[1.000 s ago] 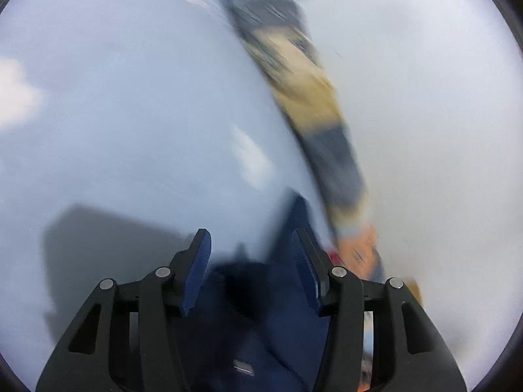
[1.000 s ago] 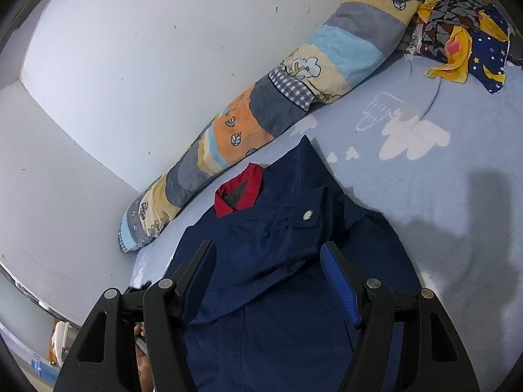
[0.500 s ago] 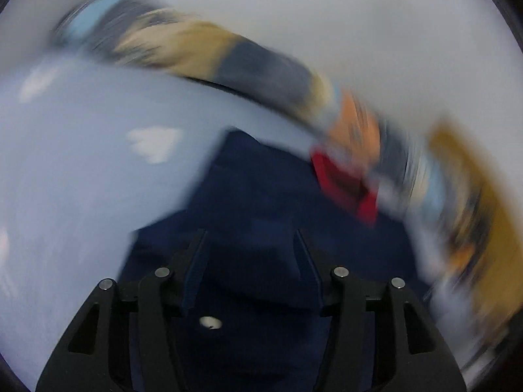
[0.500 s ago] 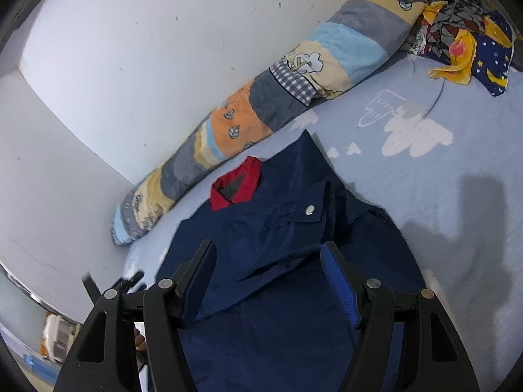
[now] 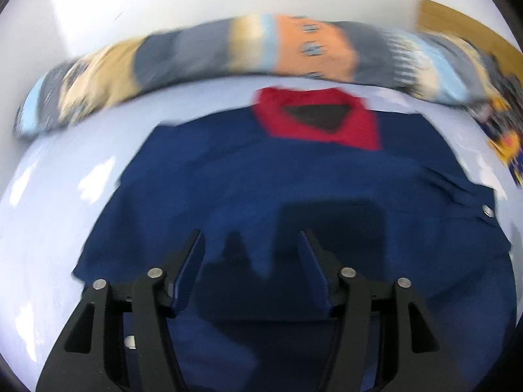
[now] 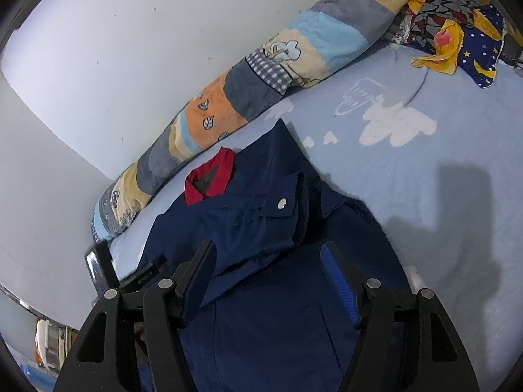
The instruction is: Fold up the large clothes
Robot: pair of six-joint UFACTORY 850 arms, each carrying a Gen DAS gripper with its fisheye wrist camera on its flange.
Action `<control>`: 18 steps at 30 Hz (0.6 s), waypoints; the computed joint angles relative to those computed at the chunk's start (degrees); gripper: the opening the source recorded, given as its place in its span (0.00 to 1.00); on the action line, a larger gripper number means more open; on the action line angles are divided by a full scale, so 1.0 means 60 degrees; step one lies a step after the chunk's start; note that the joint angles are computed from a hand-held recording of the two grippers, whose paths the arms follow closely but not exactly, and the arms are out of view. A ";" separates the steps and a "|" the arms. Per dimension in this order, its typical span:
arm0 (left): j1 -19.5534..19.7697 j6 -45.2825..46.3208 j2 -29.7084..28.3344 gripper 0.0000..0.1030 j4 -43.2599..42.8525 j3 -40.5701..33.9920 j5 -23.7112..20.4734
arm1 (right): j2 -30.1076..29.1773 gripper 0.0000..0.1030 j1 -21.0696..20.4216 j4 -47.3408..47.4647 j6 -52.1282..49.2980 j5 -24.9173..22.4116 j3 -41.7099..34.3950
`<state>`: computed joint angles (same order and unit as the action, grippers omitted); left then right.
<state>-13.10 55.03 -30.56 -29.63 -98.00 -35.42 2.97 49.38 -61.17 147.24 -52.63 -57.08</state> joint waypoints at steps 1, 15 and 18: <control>-0.0115 0.0316 0.0168 0.65 -0.0070 0.0261 0.0091 | 0.0000 0.67 -0.0011 0.0061 -0.0006 0.0032 0.0008; -0.0283 0.1204 0.2241 0.67 -0.0124 0.3287 0.0382 | -0.0228 0.67 0.0011 0.1168 -0.1602 -0.0169 -0.0291; 0.0153 0.0991 0.2811 0.67 0.0191 0.4076 -0.0021 | -0.0862 0.67 -0.0187 0.2435 -0.3325 0.0425 -0.0732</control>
